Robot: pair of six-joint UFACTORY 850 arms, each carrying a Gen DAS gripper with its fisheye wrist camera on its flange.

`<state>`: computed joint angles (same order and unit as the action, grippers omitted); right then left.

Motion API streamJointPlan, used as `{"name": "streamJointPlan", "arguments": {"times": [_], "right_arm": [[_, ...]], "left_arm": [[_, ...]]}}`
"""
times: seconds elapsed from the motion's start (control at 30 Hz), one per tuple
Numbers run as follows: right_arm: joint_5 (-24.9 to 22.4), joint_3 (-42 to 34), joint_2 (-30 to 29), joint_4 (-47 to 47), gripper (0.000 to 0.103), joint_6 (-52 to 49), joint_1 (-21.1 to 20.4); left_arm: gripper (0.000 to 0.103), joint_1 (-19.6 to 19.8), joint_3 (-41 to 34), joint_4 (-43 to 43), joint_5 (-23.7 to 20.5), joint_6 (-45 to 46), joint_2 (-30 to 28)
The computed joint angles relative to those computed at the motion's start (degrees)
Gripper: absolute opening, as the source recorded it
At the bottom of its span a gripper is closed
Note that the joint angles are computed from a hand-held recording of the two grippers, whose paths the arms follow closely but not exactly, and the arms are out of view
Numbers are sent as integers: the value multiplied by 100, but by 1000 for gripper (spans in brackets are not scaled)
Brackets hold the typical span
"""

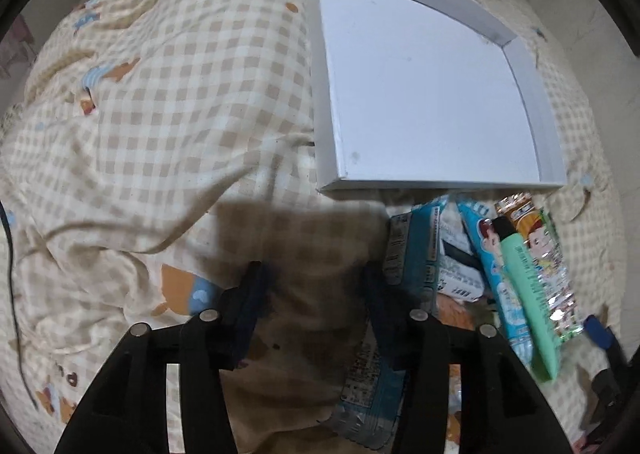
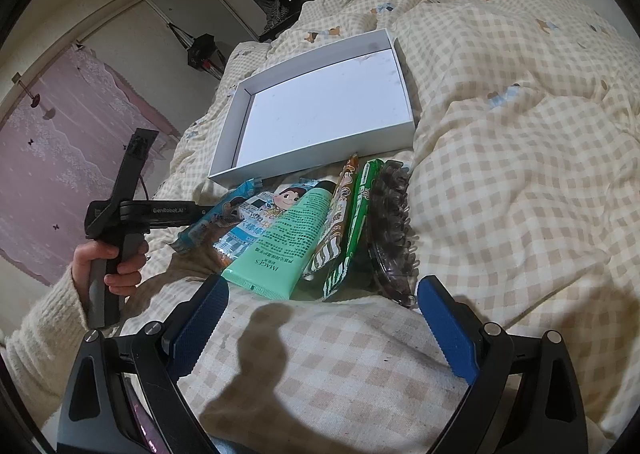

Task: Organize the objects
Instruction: 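Lower the left gripper onto the blue-and-white snack packet and close on it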

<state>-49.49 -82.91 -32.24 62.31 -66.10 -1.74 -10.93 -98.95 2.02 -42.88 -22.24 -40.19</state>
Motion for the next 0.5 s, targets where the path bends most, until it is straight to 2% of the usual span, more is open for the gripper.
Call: {"name": "streamJointPlan", "arguments": {"times": [0.03, 0.07, 0.13, 0.2, 0.3, 0.37, 0.5], "right_arm": [[-3, -6, -3, -5, 96, 12, 1], [-6, -5, -2, -5, 96, 19, 0], [-8, -18, -11, -14, 96, 38, 3], [-4, -17, -10, -10, 96, 34, 4], [1, -13, -8, -17, 96, 45, 3], [3, -13, -14, -11, 96, 46, 2], [7, -10, -13, -8, 96, 45, 1]], "left_arm": [[34, -45, 16, 170, -4, -39, 18], [29, -90, 56, 306, 11, -20, 55], [13, -153, 178, 490, 100, -1, 173], [6, -170, 323, 489, 225, 69, 328], [4, -156, 679, 679, 611, -316, 681], [4, -96, 898, 460, 850, -221, 915], [3, -102, 1007, 500, 832, 0, 1089]]}}
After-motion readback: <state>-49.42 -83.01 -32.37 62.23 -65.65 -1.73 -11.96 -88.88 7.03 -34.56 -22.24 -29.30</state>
